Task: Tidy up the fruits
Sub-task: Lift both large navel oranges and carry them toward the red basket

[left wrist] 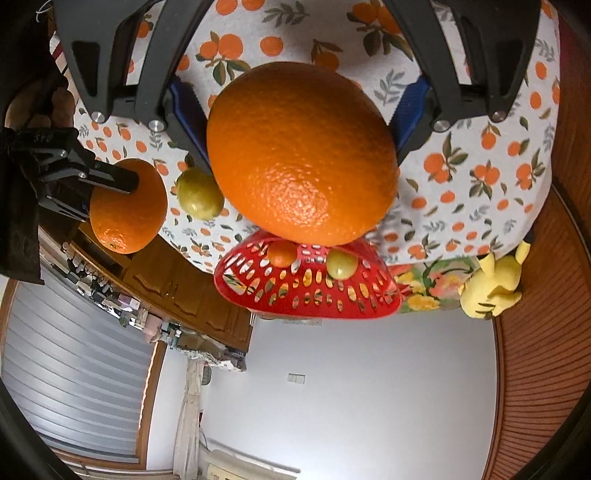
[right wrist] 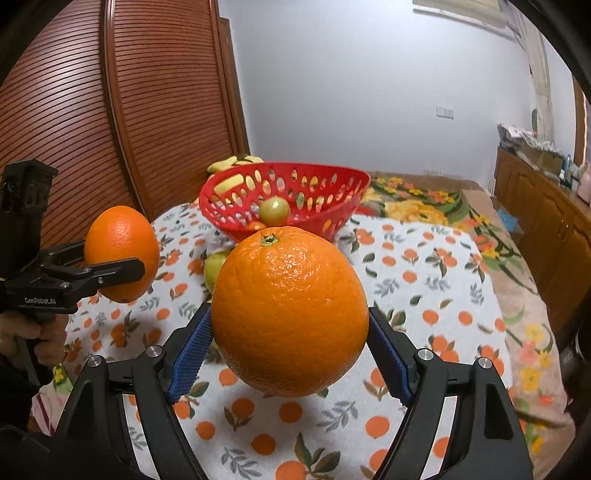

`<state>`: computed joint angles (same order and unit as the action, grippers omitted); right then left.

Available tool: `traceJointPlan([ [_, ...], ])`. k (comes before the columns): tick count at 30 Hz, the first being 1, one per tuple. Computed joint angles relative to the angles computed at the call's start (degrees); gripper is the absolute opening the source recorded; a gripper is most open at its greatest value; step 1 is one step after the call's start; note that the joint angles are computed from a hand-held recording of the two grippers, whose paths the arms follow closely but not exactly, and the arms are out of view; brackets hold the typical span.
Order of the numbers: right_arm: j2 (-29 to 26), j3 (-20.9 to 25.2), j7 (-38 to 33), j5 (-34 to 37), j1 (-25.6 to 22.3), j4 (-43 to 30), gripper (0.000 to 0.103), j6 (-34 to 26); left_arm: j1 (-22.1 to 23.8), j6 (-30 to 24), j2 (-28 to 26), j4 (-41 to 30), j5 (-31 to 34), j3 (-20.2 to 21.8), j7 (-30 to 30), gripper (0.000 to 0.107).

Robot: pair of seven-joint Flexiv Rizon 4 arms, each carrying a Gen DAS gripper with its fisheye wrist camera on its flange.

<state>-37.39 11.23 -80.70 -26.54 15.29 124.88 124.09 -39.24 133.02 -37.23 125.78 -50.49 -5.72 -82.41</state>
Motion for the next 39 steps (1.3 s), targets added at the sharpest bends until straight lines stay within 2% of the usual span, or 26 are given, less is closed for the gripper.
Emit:
traceJointPlan([
  [18,0.5,2.1,2.4,-5.9,-2.1,-4.7,0.083,-4.2,0.8,0.9,1.0,-1.5,-0.7,-0.1,3.6,0.086],
  [24,-1.1,3.6,3.7,-9.0,-3.3,-9.1,0.083,-7.1,2.1,0.0,0.6,-2.6,0.5,0.2,3.9,0.086],
  [31,-5.0,8.3,4.9,-15.1,-6.8,-17.0,0.083,-14.4,2.8,-1.6,0.3,-4.0,0.5,1.1,4.8,0.086],
  [39,-11.6,17.5,-0.8,-16.3,-10.9,-26.6,0.083,-26.0,4.3,-3.3,0.0,-5.8,0.8,2.2,5.9,0.086],
])
